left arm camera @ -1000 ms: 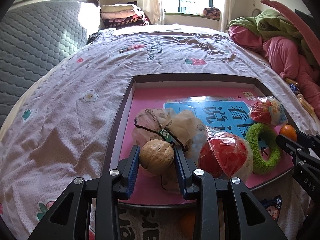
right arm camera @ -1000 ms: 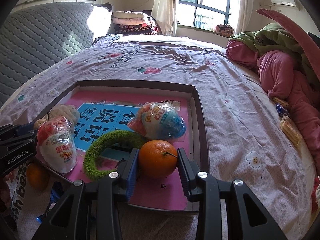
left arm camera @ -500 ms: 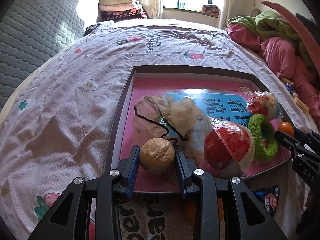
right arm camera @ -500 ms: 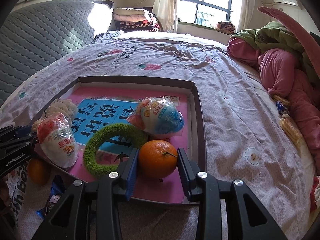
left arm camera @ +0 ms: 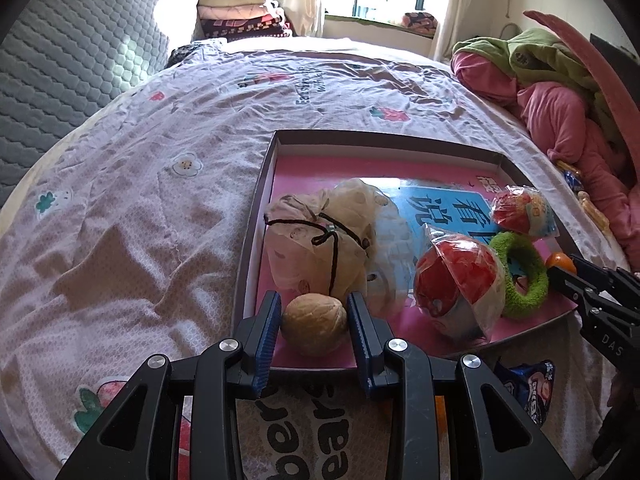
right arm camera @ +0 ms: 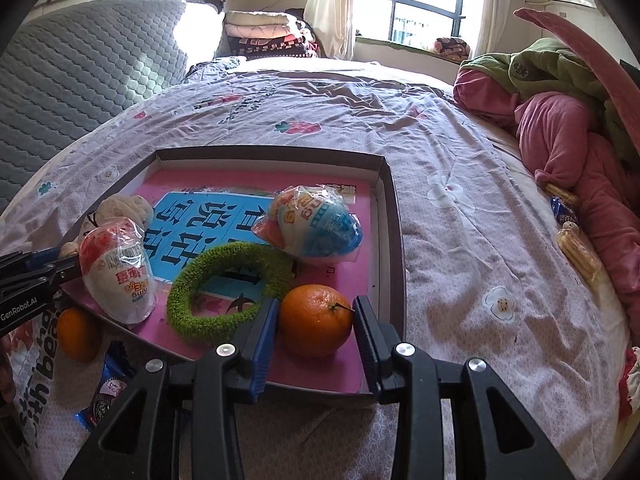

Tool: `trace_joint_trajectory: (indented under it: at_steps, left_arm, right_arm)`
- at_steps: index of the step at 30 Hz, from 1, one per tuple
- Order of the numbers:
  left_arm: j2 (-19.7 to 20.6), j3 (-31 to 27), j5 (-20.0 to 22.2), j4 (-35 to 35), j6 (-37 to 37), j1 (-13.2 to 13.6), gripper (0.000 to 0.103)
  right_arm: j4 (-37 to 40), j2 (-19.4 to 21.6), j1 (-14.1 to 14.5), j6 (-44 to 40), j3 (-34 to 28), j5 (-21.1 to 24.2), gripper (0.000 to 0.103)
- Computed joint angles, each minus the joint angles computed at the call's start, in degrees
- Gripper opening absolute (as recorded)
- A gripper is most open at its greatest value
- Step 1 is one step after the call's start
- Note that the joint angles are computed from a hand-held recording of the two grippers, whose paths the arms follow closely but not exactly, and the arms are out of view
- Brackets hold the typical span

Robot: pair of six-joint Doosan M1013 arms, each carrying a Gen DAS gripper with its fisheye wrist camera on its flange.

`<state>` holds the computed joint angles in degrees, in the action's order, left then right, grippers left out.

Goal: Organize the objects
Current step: 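Lower the walnut into the tray with the left tool while the right tool lowers the orange, then open the left tool to release the walnut while the right tool releases the orange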

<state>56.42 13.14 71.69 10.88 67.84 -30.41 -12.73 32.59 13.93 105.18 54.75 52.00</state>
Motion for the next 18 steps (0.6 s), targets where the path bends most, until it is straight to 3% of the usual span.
trace_joint_trajectory:
  at_steps: [18]
  left_arm:
    - [-3.19, 5.60, -3.48, 0.77, -1.89, 0.03, 0.036]
  right_arm:
    - [-0.54, -0.69, 0.09, 0.52, 0.49, -0.55, 0.041]
